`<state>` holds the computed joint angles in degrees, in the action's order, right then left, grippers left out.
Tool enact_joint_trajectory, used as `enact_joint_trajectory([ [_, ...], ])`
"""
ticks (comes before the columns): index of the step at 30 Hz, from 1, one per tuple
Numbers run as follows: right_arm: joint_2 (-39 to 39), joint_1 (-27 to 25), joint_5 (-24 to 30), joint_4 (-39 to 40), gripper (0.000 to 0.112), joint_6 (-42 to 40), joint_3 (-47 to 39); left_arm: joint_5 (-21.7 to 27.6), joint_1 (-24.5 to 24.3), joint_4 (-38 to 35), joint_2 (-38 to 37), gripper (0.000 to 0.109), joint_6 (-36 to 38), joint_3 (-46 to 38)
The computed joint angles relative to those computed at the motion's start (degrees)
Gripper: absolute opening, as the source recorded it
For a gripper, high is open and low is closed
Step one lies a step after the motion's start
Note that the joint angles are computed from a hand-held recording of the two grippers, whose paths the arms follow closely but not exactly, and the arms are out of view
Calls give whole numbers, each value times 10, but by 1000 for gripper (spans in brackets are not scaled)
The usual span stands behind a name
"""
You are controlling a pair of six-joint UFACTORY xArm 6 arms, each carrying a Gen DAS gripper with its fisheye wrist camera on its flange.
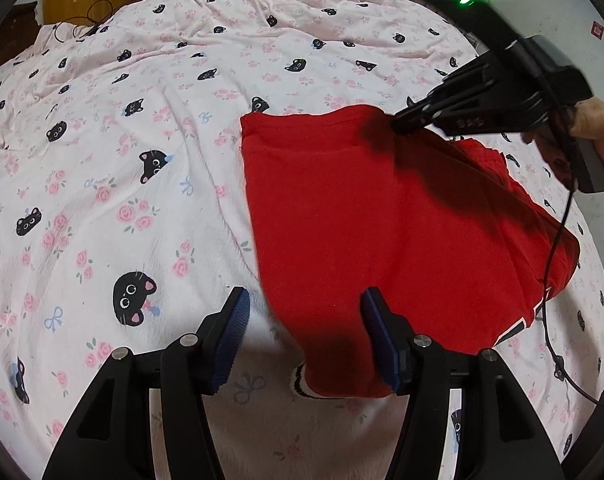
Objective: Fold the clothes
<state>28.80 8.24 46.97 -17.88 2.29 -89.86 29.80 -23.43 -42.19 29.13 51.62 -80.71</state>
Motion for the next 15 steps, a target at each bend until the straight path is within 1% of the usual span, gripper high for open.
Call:
enact_joint_trajectory([
  [2, 17, 2, 15, -9, 3, 10, -17, 0, 0, 1, 0, 54, 1, 1],
  [4, 22, 1, 23, -20, 14, 24, -23, -1, 0, 3, 0, 54, 1, 2],
  [5, 21, 0, 25, -25, 25, 31, -24, -1, 0, 3, 0, 54, 1, 2],
  [6, 16, -4, 24, -27, 31, 35, -21, 0, 0, 4, 0, 54, 1, 2],
  [11, -33, -31, 34, -11, 31, 14, 9, -4, -1, 8, 0, 54, -2, 3],
  [15, -83, -51, 46, 31, 30, -53, 51, -8, -2, 9, -2, 54, -2, 6],
])
